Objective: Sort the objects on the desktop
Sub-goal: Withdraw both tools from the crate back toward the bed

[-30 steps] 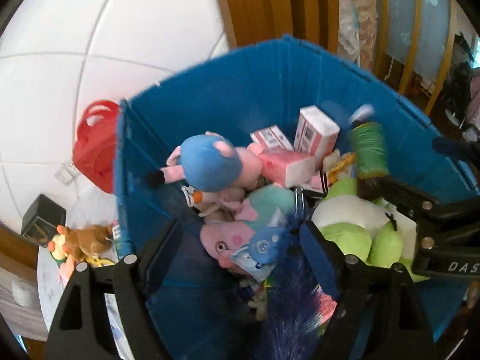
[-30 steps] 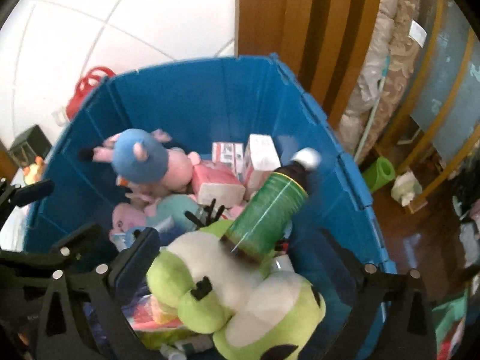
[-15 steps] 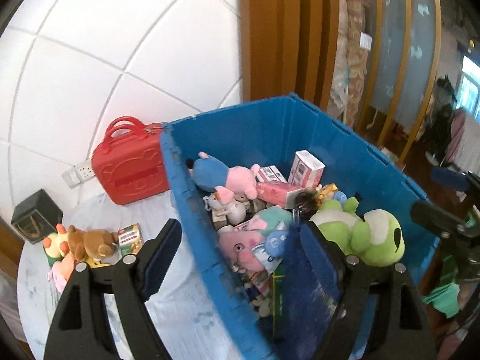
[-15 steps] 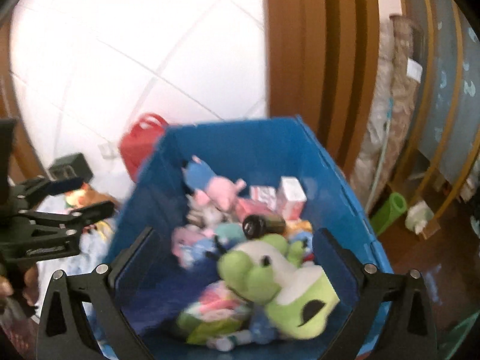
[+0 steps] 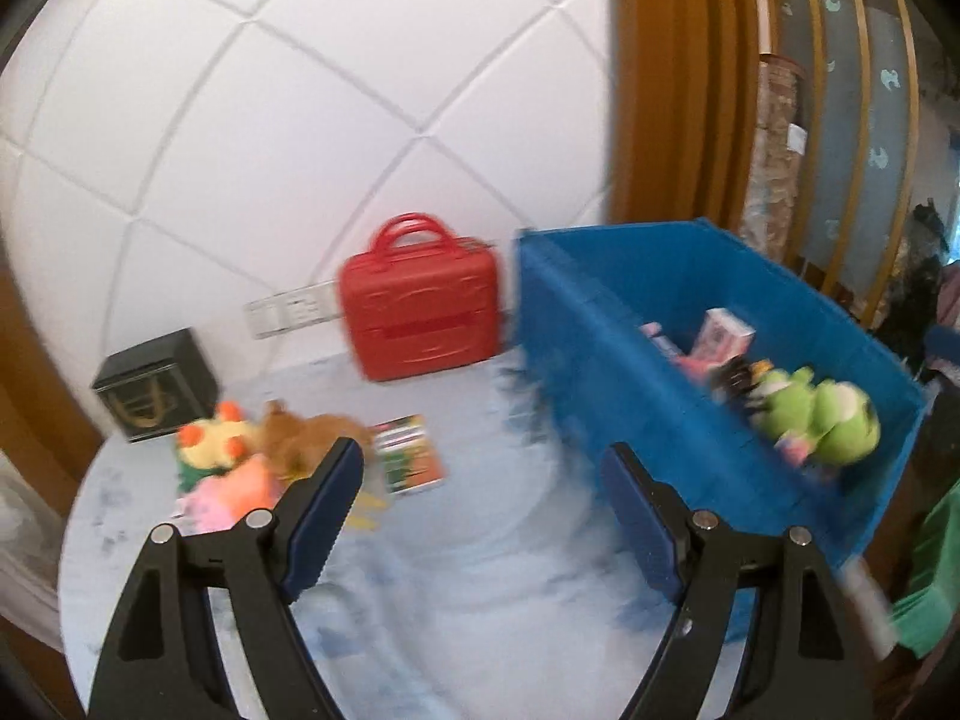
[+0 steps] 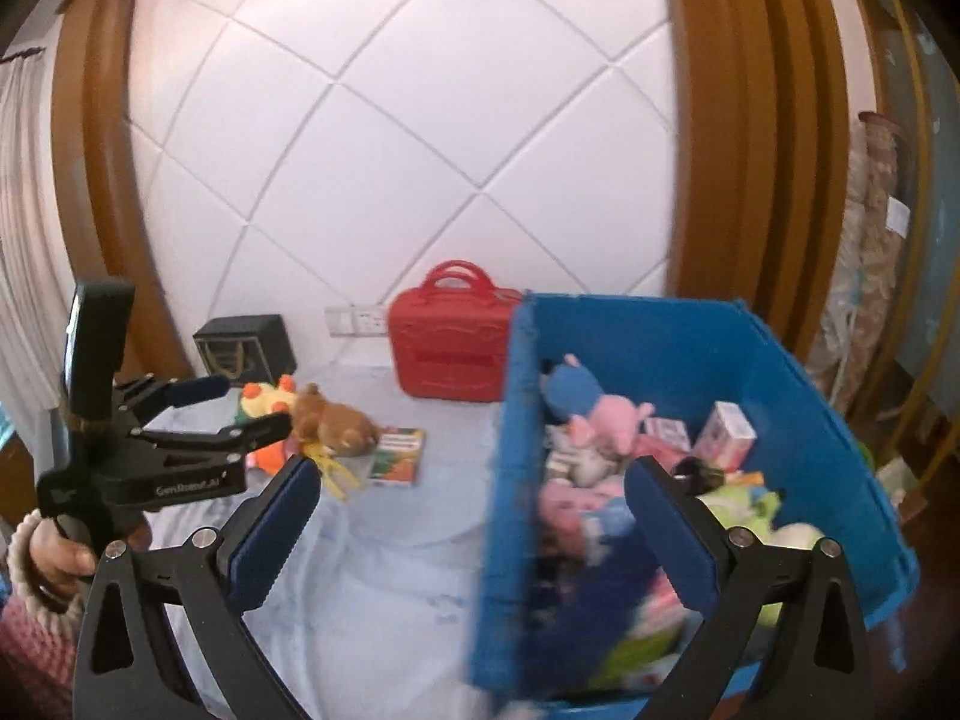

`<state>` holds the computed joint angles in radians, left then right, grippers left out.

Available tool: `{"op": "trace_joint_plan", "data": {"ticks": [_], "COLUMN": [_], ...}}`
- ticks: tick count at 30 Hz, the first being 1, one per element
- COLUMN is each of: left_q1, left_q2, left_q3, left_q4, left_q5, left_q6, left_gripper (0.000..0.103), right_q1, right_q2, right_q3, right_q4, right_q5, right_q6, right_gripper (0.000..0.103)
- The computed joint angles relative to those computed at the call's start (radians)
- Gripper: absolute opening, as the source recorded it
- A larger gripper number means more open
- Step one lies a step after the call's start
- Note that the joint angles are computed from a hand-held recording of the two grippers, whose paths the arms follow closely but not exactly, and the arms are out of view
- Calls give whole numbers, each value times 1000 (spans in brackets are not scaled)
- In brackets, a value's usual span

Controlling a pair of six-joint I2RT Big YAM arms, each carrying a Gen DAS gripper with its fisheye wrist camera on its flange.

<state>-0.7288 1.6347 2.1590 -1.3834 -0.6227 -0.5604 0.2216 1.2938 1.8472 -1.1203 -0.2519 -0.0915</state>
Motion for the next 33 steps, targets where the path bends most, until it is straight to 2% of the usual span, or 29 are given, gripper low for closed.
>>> {"op": "trace_joint_plan", "data": {"ticks": [3,6,10,15,20,25,33], "left_q1": [46,112,209,356,468,542,655], "left_q2": [-174,-301,-415,-504,-529,-499,-450], "left_q3": [-247,-417,-571,-712,-805,-837,-883], "left_q4": [46,60,79,102,133,133,133], "left_q5": [-1,39,95,206,297,293,339], "left_q6": [12,30,33,23,20,-7,-57], "left_gripper": [82,82,82,82,82,82,82], "right_q1": [135,251,346,399,397,368,341], "right_q2": [-9,21,80,153,222,318,554], "right_q3": [-27,-34,-30,-20,-5,39,212], "right_q4": [22,19,-1,-16,-21,-5,-74], "right_q5": [116,239,340,441,415,349,230], "right_q6": [83,145,200,227,216,190,151], "right_gripper": [103,103,103,103,103,103,103]}}
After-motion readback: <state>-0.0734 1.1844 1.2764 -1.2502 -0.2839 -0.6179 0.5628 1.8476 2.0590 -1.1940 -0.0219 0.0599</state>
